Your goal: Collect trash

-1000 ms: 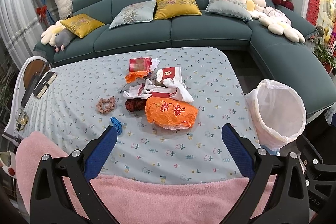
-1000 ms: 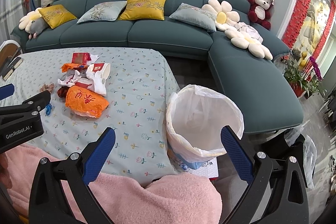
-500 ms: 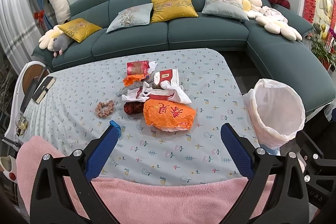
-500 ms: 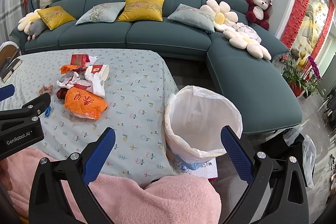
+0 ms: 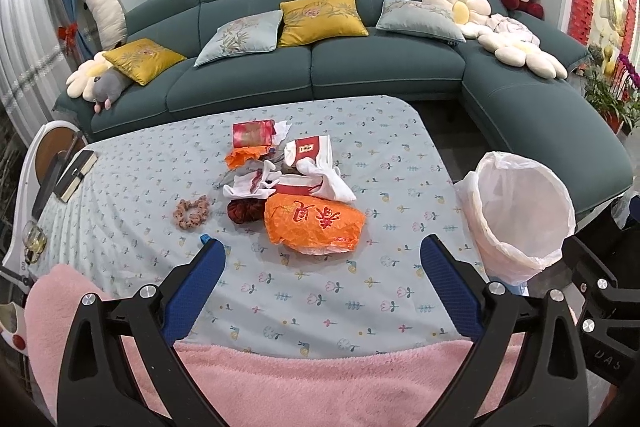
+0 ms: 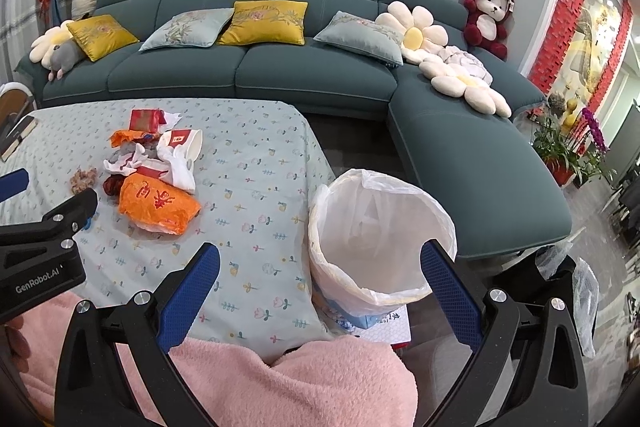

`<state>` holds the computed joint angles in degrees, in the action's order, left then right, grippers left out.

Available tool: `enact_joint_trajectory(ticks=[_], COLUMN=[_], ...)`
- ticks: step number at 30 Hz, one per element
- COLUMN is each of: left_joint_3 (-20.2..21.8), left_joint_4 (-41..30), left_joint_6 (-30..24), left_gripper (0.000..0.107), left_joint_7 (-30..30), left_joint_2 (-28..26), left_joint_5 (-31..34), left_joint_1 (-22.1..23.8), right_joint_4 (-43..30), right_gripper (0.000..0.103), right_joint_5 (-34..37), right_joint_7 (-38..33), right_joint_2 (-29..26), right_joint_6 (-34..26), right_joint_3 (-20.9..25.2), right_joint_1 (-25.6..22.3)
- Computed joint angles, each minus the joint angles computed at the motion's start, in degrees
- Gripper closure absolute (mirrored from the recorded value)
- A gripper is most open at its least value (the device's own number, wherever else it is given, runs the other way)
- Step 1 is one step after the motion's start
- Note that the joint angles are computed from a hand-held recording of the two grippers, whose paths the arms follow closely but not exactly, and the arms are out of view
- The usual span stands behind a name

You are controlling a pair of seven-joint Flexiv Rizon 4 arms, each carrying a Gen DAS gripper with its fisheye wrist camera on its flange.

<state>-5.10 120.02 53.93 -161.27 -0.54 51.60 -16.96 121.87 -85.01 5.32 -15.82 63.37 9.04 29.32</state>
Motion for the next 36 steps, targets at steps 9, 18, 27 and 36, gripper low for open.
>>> enact_joint_trajectory(ticks=[9,18,27,36], left_joint_3=[0.8,2.78,6.75,13.42], left_joint_4=[1.15,3.51,8.08,10.59], left_joint_6=[2.29,7.33,13.79,21.3], left_gripper=[0.013,0.013,0.013,0.013], left_joint_7=[-0.55,0.9,2.51,6.77], left_joint_2=[0.29,-0.14,-1.0,-7.34], left_joint_5=[-0.01,-2.93,-3.97,-5.08], left_joint_1=[1.2,3.8,8.91,15.66], right_joint_4=[-1.06,-3.55,-8.79,-18.13], right_gripper=[0.007,0.007,0.007,0.007], right_joint_5=[0.21,3.1,4.65,10.67], right_joint_7=[0.77,-1.43,-2.79,-6.14], right_joint_2=[-0.57,-2.84,-8.22,-18.52], right_joint_6=[-1.92,-4.53,-3.7,0.01], right_joint_3=[0.14,0.06,-1.32,-3.92], right_joint_1=[0.99,3.38,7.17,12.33])
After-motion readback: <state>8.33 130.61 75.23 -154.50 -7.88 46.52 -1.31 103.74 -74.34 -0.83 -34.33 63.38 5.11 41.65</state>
